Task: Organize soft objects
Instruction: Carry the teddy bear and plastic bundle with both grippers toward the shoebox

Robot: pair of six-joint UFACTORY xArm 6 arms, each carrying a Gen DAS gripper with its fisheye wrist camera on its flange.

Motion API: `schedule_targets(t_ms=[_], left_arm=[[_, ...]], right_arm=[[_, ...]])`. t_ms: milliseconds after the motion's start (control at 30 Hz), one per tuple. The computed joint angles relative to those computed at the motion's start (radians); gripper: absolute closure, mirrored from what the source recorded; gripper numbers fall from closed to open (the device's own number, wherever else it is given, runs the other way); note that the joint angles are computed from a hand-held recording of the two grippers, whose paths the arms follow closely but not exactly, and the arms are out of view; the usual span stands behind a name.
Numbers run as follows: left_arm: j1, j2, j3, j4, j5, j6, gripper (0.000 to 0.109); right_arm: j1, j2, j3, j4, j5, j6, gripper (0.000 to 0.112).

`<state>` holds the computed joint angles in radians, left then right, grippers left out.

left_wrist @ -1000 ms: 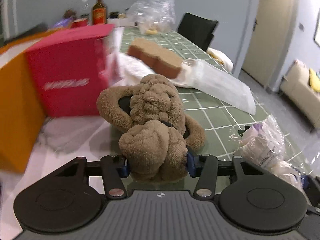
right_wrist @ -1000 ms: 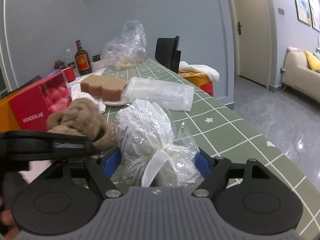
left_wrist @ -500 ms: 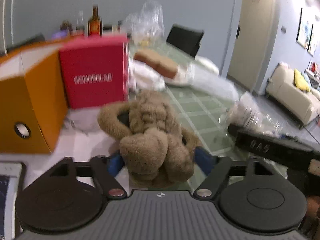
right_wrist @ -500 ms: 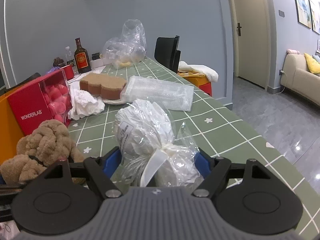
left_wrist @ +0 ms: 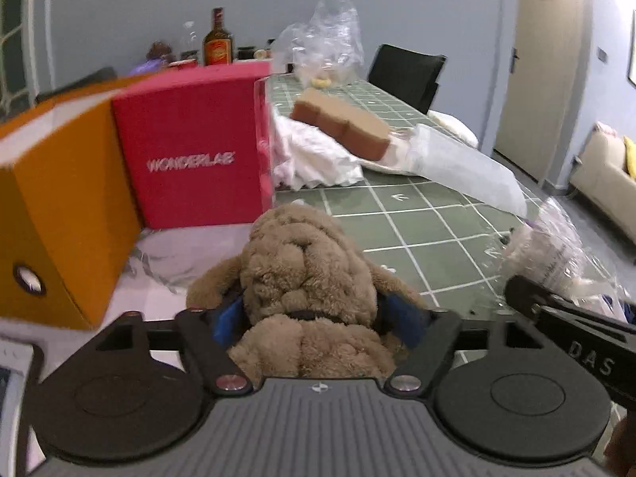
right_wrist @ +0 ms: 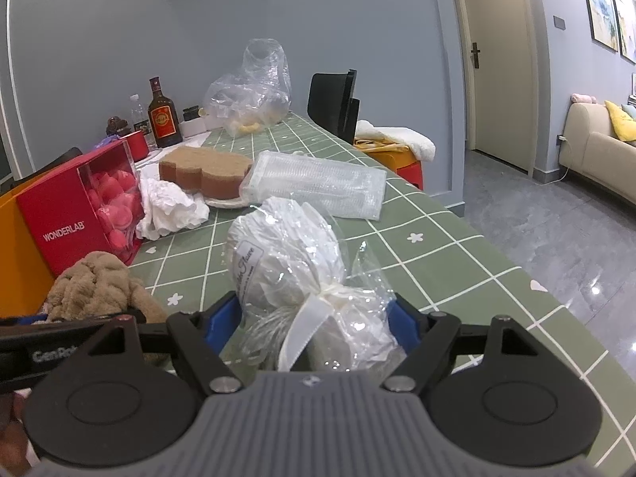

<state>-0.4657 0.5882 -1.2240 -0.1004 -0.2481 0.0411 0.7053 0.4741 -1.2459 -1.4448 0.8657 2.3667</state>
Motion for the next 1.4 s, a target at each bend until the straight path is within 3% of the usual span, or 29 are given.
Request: schedule_targets(t_ms=[67, 300, 600, 767, 900, 1133, 1267, 1400], left_arm=[[-0.002, -0.003, 0.015, -0.018, -0.027, 0.017, 0.04], [0.041, -0.014, 0.046, 0.18, -0.086, -0.185, 0.049], [0.09, -0.074, 0.129, 0.407, -0.247, -0.354, 0.05], [0.116, -0.111, 0.147, 0.519, -0.293, -0.461, 0.05], [0.119, -0.145, 0.16, 0.538, -0.319, -0.466, 0.049], [0.134, -0.164, 0.099, 0.638, -0.305, -0.5, 0.049], [0.181, -0.201, 0.071, 0.745, -0.295, -0.621, 0.049], [0.239, -0.232, 0.012, 0.888, -0.255, -0.79, 0.049]], right_arm=[[0.001, 0.001, -0.001, 0.001, 0.001, -0.004, 0.035], [0.008, -0.003, 0.006, -0.012, 0.014, 0.024, 0.038], [0.018, -0.037, 0.062, -0.098, 0.001, 0.133, 0.041], [0.033, -0.055, 0.078, -0.095, 0.021, 0.143, 0.042], [0.049, -0.103, 0.121, -0.142, 0.036, 0.213, 0.042], [0.072, -0.206, 0.188, -0.266, 0.072, 0.292, 0.043], [0.054, -0.241, 0.182, -0.368, 0.027, 0.33, 0.043], [0.042, -0.236, 0.106, -0.403, 0.013, 0.251, 0.043]])
